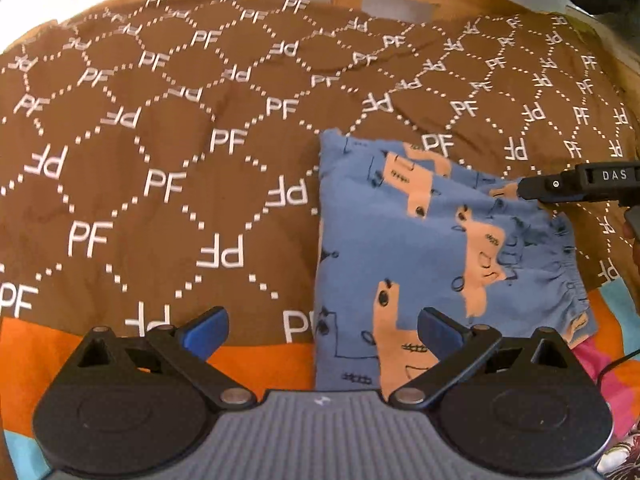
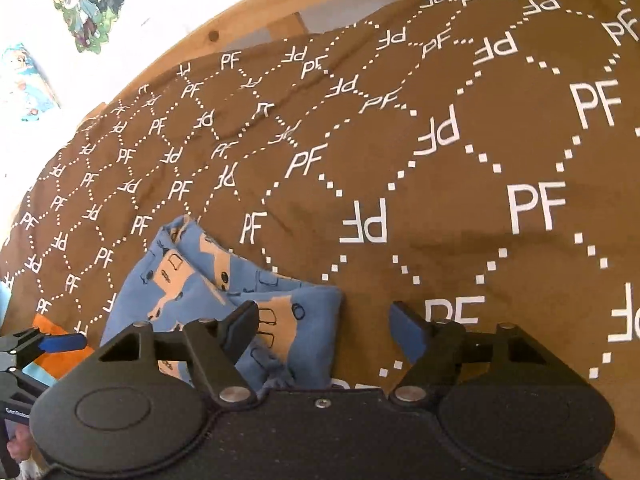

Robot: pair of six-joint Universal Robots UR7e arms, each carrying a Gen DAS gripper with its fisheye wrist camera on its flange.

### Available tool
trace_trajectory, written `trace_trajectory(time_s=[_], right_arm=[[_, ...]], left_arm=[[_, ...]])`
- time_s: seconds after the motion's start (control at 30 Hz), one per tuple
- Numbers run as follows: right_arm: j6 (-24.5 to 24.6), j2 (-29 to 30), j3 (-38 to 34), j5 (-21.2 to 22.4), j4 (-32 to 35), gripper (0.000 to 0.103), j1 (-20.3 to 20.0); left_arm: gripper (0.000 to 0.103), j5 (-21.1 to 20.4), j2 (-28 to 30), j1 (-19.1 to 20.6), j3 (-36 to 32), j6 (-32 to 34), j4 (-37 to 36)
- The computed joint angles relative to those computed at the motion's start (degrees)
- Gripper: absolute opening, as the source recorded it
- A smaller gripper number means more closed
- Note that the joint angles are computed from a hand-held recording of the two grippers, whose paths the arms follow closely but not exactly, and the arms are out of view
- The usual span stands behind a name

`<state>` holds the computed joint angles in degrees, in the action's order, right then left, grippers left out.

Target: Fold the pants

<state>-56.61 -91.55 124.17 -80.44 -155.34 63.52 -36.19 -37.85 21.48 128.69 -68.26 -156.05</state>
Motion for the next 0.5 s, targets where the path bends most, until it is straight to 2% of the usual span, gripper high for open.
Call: trace_trajectory(time_s=[0.2,0.27,0.33,0.4,0.43,0.47,0.5], right_arm=[[0.2,0.4,0.5,-0.3,-1.4,0.078,0.2],[-0.3,0.6,1.0,-0.6,-2.5,0.078,0.3],[-0.4,0.6,1.5,-0.7,-3.6,0.067,0.3],[-0.6,0.7,1.7,-1.5,-3.9,0.036,0.5],[-0.6,0.7,1.7,-1.7,-3.6,0.029,0.5],[-0.5,0.7,1.6,-1.6,-2.7,0.019,0.4],[-0.5,0.6,1.8,-1.5,-2.7,0.016,0.3]], left_arm=[[0.103,-2.0,-0.5,1.0,0.8,-1.6,-1.1],[0.103,-3.1,-0.5,1.5,1.2,-0.8,-3.5],[0.1,-4.1,-0.5,1.8,2.0,0.1,-7.0],[0.089,-4.9,-0.4,1.7,2.7,1.5,-9.9],[0.08,-5.2,-0.3,1.8,2.7,2.5,-10.8],[0.069,-5.7,-0.3,1.8,2.8,4.0,-12.2],[0.061,-6.2,-0.2,1.8,3.0,5.4,-13.6]])
